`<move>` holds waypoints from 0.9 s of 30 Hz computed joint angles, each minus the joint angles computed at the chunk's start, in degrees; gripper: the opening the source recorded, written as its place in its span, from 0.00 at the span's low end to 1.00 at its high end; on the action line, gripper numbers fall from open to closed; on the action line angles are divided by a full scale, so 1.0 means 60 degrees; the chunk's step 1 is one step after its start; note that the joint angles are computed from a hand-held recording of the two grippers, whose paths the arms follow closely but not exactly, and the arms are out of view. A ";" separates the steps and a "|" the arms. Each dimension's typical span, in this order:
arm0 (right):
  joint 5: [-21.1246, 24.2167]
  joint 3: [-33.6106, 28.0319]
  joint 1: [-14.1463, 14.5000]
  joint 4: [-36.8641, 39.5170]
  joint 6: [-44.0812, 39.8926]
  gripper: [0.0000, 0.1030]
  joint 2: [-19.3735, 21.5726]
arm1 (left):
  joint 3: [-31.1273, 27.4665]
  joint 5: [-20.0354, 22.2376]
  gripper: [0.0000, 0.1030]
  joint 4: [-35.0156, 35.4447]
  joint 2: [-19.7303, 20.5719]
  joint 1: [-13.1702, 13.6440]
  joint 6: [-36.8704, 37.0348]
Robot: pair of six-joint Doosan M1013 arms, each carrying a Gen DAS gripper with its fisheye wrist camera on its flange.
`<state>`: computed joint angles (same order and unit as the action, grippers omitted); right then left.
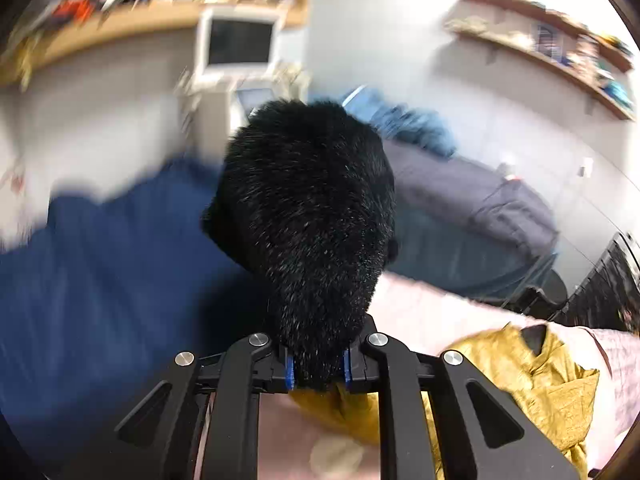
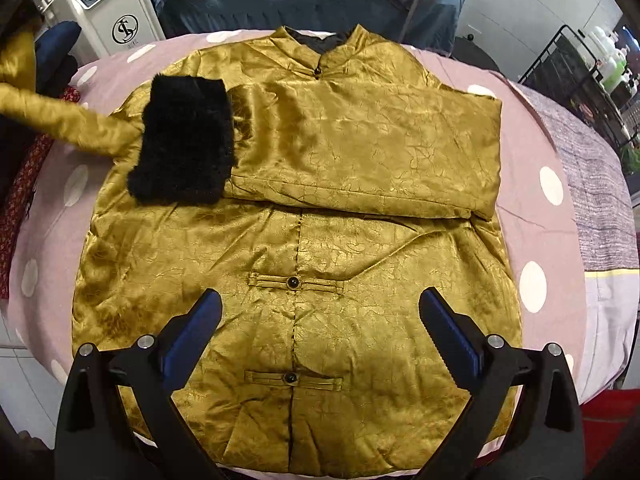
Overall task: Fold large clothes
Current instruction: 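Grasp the other sleeve's black fur cuff with the left gripper and lift it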
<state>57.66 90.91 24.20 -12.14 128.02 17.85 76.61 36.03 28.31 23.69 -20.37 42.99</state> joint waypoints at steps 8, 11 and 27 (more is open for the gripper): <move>0.0112 0.0422 -0.0225 0.0228 0.0470 0.95 -0.0248 | 0.0110 0.0900 0.15 -0.0197 0.0105 0.0112 0.0101; -0.0095 0.0580 -0.0349 0.0466 0.0281 0.95 -0.0292 | -0.0244 0.0852 0.15 -0.0286 0.0236 -0.0032 0.0296; -0.1251 0.2171 -0.1866 0.1301 0.0606 0.95 -0.1413 | -0.3551 0.0813 0.16 -0.3048 0.2456 -0.2773 0.5244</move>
